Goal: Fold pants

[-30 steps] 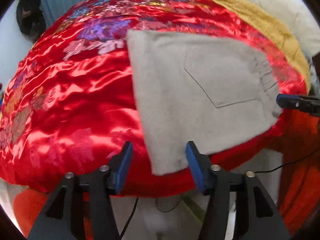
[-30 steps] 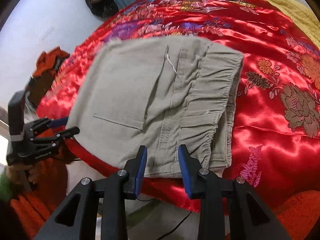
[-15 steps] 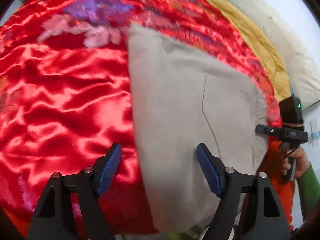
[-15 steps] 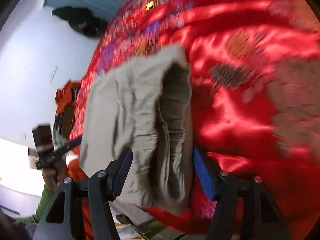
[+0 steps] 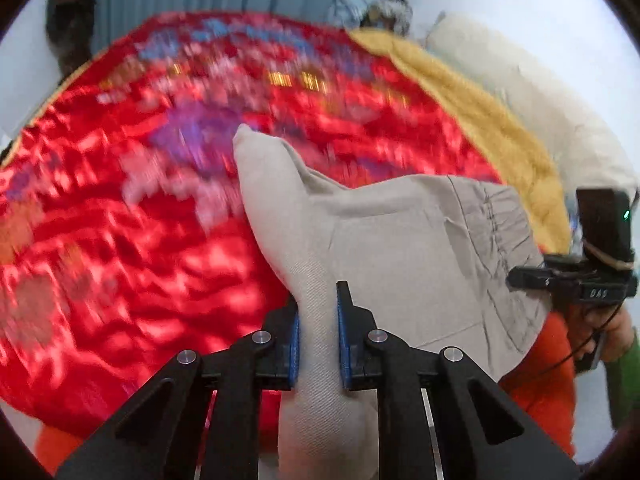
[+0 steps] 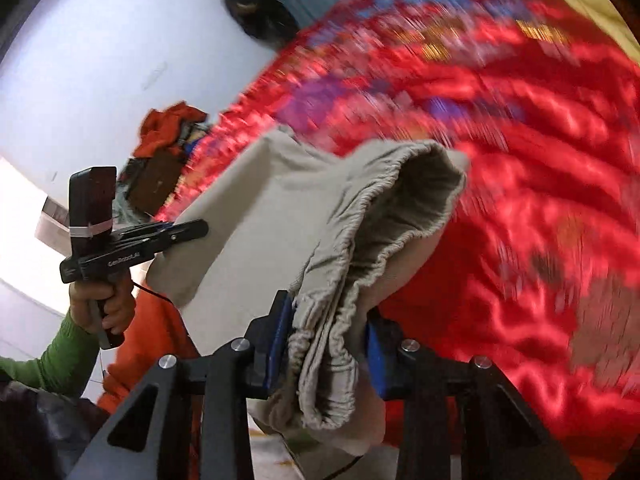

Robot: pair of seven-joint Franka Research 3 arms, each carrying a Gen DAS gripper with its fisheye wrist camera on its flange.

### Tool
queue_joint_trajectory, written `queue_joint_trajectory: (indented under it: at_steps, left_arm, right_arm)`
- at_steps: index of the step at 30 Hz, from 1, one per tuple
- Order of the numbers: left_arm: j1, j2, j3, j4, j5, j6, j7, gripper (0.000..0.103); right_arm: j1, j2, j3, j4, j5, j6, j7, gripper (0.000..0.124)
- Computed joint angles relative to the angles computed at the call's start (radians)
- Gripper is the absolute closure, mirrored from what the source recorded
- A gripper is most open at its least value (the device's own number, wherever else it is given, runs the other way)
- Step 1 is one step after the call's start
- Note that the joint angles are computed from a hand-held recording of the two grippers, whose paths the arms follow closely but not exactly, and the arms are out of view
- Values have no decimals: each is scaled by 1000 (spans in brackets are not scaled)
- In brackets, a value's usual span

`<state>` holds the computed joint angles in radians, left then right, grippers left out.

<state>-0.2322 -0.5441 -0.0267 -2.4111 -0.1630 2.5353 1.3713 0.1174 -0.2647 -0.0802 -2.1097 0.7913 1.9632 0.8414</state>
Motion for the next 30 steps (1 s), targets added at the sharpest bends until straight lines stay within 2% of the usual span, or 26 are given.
queue_joint_trajectory:
  at_steps: [2, 4, 5, 6, 7, 8, 9, 10, 11, 12, 13, 14, 15, 16, 18, 22, 24, 25, 30]
  left_arm:
    - [29, 43, 8, 41, 21, 59, 2, 88]
    - [64, 111, -1, 75, 48, 132, -17, 80]
    - [93, 143, -21, 92, 82, 150, -47, 65]
    - [153, 166, -67, 98, 157, 166, -118, 42]
    - [216, 175, -114, 90, 273, 183, -224, 36]
    - [245, 165, -136, 76, 318, 178, -265, 34]
    - [248, 152, -136, 65, 347, 154, -289, 32]
    - [230, 121, -122, 34, 349, 137, -287, 31]
    - [221, 86, -118, -1, 361, 133, -296, 25]
    - [236, 42, -140, -42, 402, 127, -334, 17]
    - [274, -16, -191, -86, 474, 115, -404, 13]
    - [303, -70, -241, -121, 539, 101, -475, 7]
    - [334, -140, -301, -161, 611, 80, -548, 4]
    - [333, -177, -326, -175, 643, 50, -579, 4]
    - [272, -215, -338, -168, 639, -79, -580, 4]
    - [130, -172, -305, -77, 583, -292, -510, 4]
    - [77, -149, -287, -38, 563, -364, -489, 4]
    - [59, -152, -282, -24, 552, -387, -501, 4]
    - [-5, -167, -236, -9, 510, -380, -517, 4]
  right_arm:
    - [10, 49, 2, 69, 37, 19, -22, 89]
    - [14, 132, 8, 162, 76, 59, -22, 89]
    - [11, 177, 10, 210, 87, 59, -20, 89]
    - [3, 214, 12, 246, 86, 52, -8, 86]
    - [-6, 270, 16, 299, 68, 47, 31, 82]
    - [-14, 315, 24, 338, 6, 61, 108, 73]
    - [-16, 328, 32, 341, -62, 100, 161, 61]
    - [-16, 316, 38, 318, -162, 163, 223, 57]
    - [-17, 278, 37, 263, -247, 226, 263, 53]
    - [-24, 251, 37, 229, -263, 251, 265, 47]
    - [-32, 191, 35, 161, -282, 288, 269, 41]
    - [-37, 147, 36, 113, -303, 313, 275, 28]
    - [-40, 96, 39, 62, -322, 338, 277, 23]
    - [-41, 38, 41, 3, -339, 368, 269, 23]
    - [-46, -81, 53, -93, -394, 377, 293, 23]
    - [-44, -276, 86, -227, -466, 313, 359, 22]
    - [-37, -369, 101, -288, -502, 291, 371, 22]
    - [-30, -416, 117, -313, -516, 284, 386, 22]
    - [-6, -498, 151, -347, -545, 276, 455, 22]
